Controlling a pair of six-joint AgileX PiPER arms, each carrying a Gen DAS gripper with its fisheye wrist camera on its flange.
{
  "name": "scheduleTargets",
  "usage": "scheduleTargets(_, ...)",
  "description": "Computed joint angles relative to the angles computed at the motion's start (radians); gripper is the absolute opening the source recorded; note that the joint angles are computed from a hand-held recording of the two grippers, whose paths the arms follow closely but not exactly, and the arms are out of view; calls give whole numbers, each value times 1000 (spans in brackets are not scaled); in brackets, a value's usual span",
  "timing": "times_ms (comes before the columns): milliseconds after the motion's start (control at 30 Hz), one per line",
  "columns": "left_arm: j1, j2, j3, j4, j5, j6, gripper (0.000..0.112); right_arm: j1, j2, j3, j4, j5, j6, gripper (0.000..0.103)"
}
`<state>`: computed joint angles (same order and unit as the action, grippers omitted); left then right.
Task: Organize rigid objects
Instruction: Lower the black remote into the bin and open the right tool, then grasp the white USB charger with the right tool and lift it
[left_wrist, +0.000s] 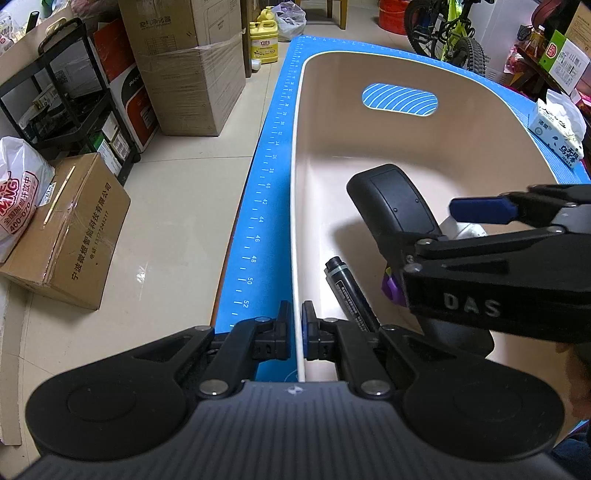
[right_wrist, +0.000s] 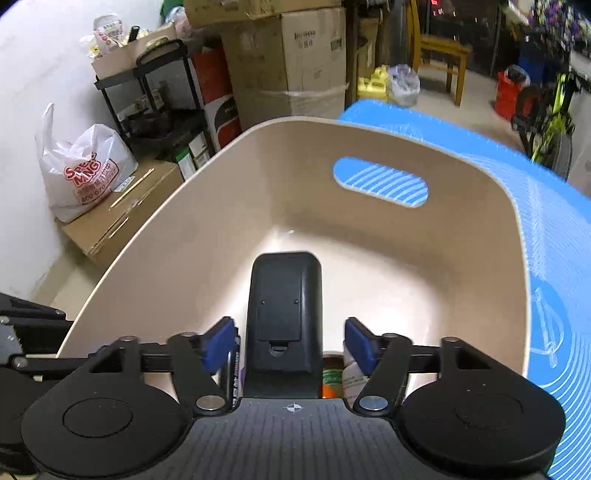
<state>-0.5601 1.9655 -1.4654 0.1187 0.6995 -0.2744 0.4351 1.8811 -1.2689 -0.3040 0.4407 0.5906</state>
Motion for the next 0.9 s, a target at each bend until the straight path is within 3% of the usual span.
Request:
scheduleTargets(133, 2, 2, -1, 1, -1, 3, 9, -14, -66, 58, -1, -48, 33, 81)
scheduleTargets(267, 1, 3, 0, 4, 2, 2, 9, -18, -139, 114, -139, -67, 165, 82)
scheduleTargets(500, 2, -1, 2, 0, 4, 3, 9, -71, -266, 208, -239, -78, 274, 84)
scheduleTargets(600, 3, -2, 2, -2, 4, 3, 9, -97, -331, 279, -361, -86, 403, 84)
scheduleTargets(767, 5, -4, 10, -5, -3, 6, 9, -129, -425, 419, -704, -85, 754, 89)
scheduleTargets(900, 5, -4, 11, -6, -3, 7, 9, -183, -425, 479, -708, -89, 777, 89)
